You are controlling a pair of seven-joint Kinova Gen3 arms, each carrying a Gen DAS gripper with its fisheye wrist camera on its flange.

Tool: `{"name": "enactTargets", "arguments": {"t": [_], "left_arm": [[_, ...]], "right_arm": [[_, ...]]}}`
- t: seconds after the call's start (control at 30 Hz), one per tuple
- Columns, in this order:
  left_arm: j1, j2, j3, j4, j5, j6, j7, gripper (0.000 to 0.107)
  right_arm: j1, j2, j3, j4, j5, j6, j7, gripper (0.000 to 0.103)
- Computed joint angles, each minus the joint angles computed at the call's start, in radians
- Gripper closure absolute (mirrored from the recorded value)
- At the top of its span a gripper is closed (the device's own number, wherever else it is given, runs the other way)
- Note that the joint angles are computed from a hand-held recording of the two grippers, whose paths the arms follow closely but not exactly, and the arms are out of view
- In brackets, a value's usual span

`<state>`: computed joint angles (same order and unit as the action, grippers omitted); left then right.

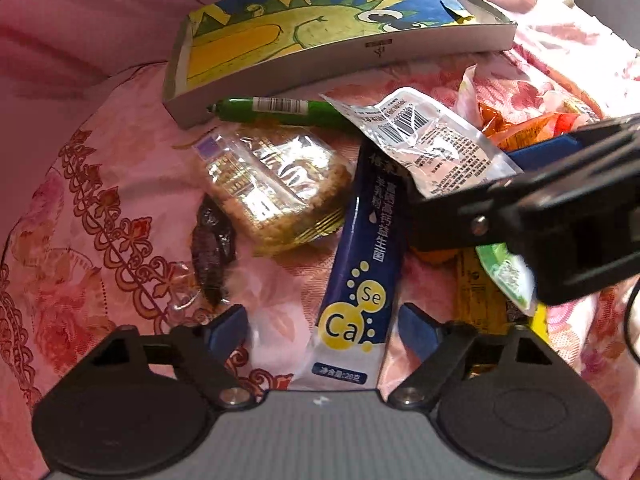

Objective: Organize snacks
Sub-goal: 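Grasp the blue Ca stick with left tool while right tool grasps white-green pouch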

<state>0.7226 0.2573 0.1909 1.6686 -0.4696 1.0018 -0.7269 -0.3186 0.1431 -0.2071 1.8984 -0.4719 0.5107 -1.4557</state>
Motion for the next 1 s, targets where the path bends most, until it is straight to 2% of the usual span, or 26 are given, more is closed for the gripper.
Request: {"name": "enactTargets", "arguments": {"t": [0.2,0.27,0.4,0.53,0.7,0.73,0.8,1.0], "left_arm": [[-0.016,-0.015,0.003,0.009,0.023,-0.017,-0.01,0.037],[-0.02,-0.019,0.005,0.011,0.03,-0.024,-0.013,0.043],[-0.02,-0.028,0.011,0.014,0.034,-0.032,-0.021,0.058],[-0.008,-0.024,0.012,0.012,0.012,-0.027,-0.014,0.056],[0.003,-0.014,0.006,0.019,-0.018,-0.049,0.005,0.054],[-0.002,-0.017,0.006,0.022,-0.011,-0.057,0.004,0.06],[-0.01,-0.025,0.006,0.027,0.008,-0.069,0.006,0.064],[-0.003,-0.05,0.011,0.043,-0.003,-0.084,0.041,0.071]], "right_arm": [[-0.041,-0.008,0.025,0.016,0.102,-0.025,-0.132,0.003],[-0.037,-0.011,0.022,0.018,0.11,-0.025,-0.146,0.011],[-0.066,-0.025,0.029,0.026,0.192,-0.032,-0.221,0.016],[-0.079,-0.041,0.03,0.03,0.239,-0.036,-0.279,0.023],[-0.075,-0.052,0.029,0.03,0.243,-0.029,-0.318,0.03],[-0.075,-0.055,0.028,0.03,0.244,-0.028,-0.322,0.033],[-0.068,-0.063,0.026,0.035,0.226,-0.029,-0.313,0.039],[-0.037,-0.083,0.028,0.044,0.139,-0.023,-0.254,0.063]]}}
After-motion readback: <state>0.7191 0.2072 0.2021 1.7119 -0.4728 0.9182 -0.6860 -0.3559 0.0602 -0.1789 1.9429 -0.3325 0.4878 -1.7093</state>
